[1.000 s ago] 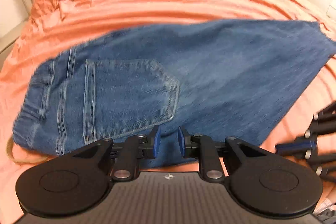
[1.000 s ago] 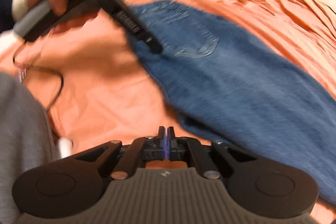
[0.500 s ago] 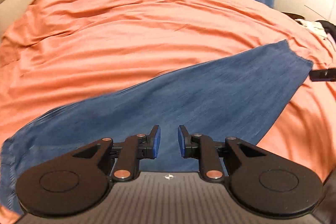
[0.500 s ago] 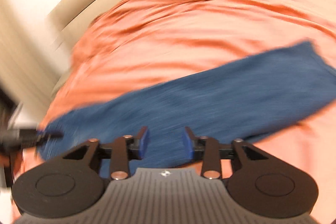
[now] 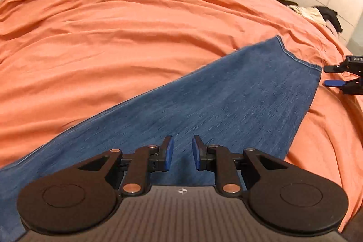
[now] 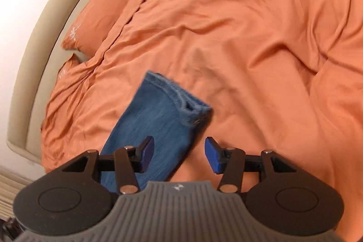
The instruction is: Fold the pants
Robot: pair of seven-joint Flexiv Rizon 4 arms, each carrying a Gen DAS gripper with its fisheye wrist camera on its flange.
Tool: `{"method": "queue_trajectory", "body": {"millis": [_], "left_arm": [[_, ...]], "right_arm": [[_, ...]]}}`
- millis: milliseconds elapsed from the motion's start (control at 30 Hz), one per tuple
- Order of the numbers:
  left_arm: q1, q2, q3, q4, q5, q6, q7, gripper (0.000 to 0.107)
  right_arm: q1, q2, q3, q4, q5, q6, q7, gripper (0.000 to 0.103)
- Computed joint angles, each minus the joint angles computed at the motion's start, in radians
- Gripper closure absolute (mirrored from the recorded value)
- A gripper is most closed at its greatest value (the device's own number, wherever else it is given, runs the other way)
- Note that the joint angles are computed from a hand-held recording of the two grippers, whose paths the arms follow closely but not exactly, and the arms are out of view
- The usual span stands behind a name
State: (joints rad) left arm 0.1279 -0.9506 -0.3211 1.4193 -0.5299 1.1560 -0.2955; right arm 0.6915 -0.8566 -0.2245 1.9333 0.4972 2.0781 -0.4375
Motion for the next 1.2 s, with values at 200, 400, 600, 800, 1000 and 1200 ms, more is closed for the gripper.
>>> {"method": "queue_trajectory", "body": {"millis": [200,400,600,800,1000,1200], "left_arm": [[-0.07,-0.094,0.027,-0.123,0.027,-0.029,-0.056,0.082],[-0.126,-0.199,0.046,-0.264,0.06,0.018,-0.131,0.082],[-0.165,-0.293,0.066,-0.413,0.091,0.016,-0.207,0.083],[-0.148,-0.287,0.029,-0.385,0.109,0.067,-0.234,0.084],[-0.004,-0.136,-0.12,-0.118,0.075,0.148,-0.129,0.083],[0.16,0.008,-0.228,0.118,0.005,0.211,-0.055,0.083]], "right_arm": [[-0.196,-0.147,0.179,-0.111,-0.106,0.186,0.042,0.063],[-0.234,-0.196,0.199,-0.155,-0.138,0.228,0.016,0.09],[-0.185,-0.15,0.146,-0.135,-0.108,0.196,-0.099,0.094],[-0.106,-0.091,0.06,-0.129,-0.051,0.117,-0.217,0.095],[0.039,-0.012,-0.09,-0.14,0.028,0.023,-0.341,0.096],[0.266,0.032,-0.336,-0.175,0.055,-0.082,-0.44,0.096]]}}
